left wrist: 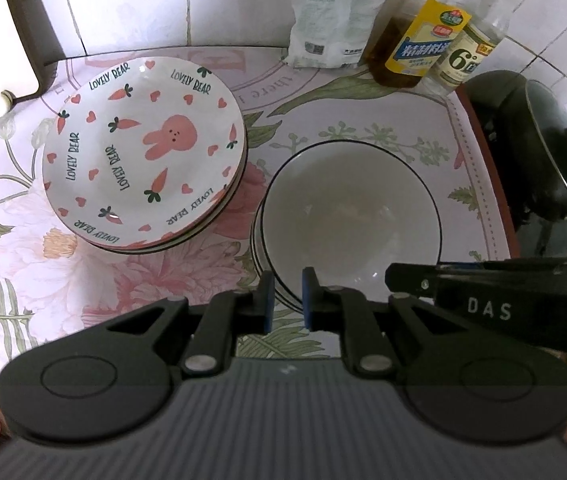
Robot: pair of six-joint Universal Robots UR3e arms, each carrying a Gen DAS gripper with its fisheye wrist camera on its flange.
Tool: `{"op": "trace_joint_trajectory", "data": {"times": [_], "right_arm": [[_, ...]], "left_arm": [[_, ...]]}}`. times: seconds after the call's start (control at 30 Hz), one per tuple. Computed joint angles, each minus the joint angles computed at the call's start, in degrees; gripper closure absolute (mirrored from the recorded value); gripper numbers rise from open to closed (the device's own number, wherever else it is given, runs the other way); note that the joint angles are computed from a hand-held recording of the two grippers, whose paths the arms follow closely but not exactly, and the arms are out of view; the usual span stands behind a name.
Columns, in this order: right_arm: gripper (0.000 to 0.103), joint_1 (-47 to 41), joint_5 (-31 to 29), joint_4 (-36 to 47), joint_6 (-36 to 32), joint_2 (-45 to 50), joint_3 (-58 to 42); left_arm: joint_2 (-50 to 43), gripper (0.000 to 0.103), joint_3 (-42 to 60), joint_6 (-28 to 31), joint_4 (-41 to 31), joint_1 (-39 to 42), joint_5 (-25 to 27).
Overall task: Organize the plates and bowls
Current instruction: 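Carry the third bowl onto the bowl stack and open both grippers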
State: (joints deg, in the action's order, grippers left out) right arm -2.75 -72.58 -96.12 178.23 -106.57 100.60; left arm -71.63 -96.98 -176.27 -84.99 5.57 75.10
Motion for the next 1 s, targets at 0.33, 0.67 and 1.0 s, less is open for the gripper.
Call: {"op": "trace_joint_trajectory", "data": {"times": [0.33, 0.67, 1.0], "right_arm": [[0.076, 2.6, -2.9, -3.3, -0.8, 2.3, 0.5], [0.073, -1.8, 1.7, -1.6, -6.6, 1.0, 1.9], [0.072, -7.6, 7.7, -1.1, -16.3, -4.8, 7.3]], "left_arm": [[-1.2, 0.091, -1.8, -1.6, 0.8, 0.7, -1.1], [-1.7, 0.091, -1.5, -3.6, -0.9, 2.2, -2.5], [5.1, 0.089, -4.7, -4.7, -4.2, 6.0, -6.8]]}}
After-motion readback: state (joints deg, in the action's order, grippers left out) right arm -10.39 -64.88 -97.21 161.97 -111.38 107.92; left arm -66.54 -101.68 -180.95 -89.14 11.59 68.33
